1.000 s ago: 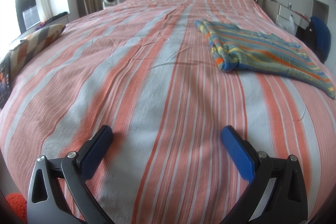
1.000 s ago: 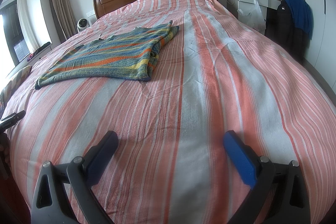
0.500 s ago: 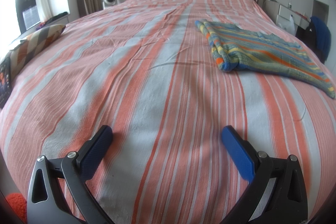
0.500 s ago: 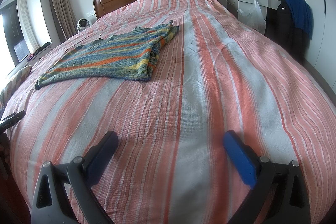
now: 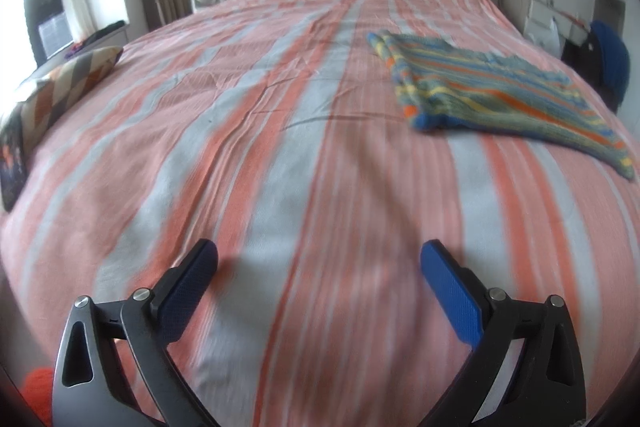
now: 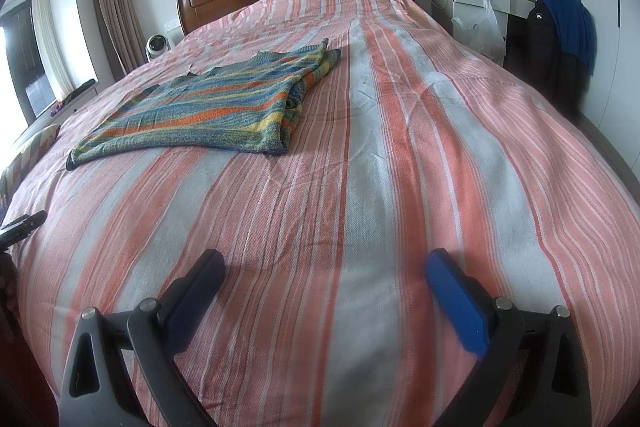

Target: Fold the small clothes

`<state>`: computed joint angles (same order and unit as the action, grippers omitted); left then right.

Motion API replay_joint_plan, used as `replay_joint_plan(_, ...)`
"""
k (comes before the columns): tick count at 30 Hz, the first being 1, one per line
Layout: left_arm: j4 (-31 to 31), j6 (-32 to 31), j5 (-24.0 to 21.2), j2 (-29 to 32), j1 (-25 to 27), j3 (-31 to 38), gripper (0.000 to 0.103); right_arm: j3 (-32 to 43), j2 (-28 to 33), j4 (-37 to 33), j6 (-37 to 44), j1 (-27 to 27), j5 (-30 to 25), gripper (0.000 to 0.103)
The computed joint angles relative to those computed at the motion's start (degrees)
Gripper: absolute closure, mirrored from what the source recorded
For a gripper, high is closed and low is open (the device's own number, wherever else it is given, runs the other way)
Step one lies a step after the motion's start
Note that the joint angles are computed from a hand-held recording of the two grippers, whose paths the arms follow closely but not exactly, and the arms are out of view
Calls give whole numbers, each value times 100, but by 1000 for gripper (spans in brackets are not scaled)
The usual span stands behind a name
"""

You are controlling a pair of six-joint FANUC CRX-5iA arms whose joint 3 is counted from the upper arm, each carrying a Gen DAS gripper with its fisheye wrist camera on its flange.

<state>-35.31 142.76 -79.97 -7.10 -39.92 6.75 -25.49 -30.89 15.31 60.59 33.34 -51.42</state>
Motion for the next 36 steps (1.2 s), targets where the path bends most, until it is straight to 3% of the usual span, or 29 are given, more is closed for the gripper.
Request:
replay_joint_plan(4, 38, -755, 296, 225, -386, 558, 2, 473, 148, -306, 197, -57, -563, 3)
replay_joint_plan(7, 1001, -2007, 1007, 879, -210, 1188, 2, 922, 235, -1044, 673, -547, -617, 3)
replay_joint_plan(10, 1843, -3186, 1300, 1965, -127, 2169, 2, 1721, 682, -2165, 1606, -1434, -824, 3)
replay_joint_plan(13, 1999, -3946, 1148, 3226, -282, 3547, 11, 2638, 1384, -3135, 2432, -2256, -1231, 5)
replay_joint_plan(16, 2180, -4486, 499, 4427, -359, 5099, 16, 3775, 2388, -4010, 3050, -2910, -1889, 16)
replay_joint_plan(18, 2309, -4622, 493, 4790, -316, 5576, 37, 4712, 3234, -4576, 3190, -3206, -2528, 26)
replay_joint_plan(19, 2465, -4577, 483, 4881, -235, 5692, 65, 5239, 3705, -4847, 3165, -3295, -2853, 27)
replay_joint_plan(20, 2469, -4450, 437, 4927, -196, 5769, 86, 5601, 4028, -5028, 3126, -3329, -3051, 28)
replay_joint_plan(23, 2949, -4217, 939, 4610, 86, 5101, 93, 6907, 5226, -5272, 2689, -3188, -3504, 29)
replay_joint_plan(25, 3284, -4163, 1340, 4353, 253, 4612, 94, 7435, 5781, -5387, 2184, -3104, -3542, 37)
replay_joint_plan(27, 3731, -4036, 1981, 3767, 535, 3682, 94, 7725, 6076, -5502, 1917, -3010, -3469, 94)
replay_joint_plan(29, 4219, -3900, 2556, 3069, 896, 2688, 94, 7863, 6095, -5252, 1734, -2758, -3323, 94)
replay_joint_plan(32, 4782, -3828, 3210, 1977, 1503, 1268, 94, 8200, 6004, -5446, 1913, -2521, -3264, 95)
replay_joint_plan(36, 4938, -3603, 3342, 1007, 2201, 150, 94, 9003, 6241, -5584, 1805, -1964, -3441, 95)
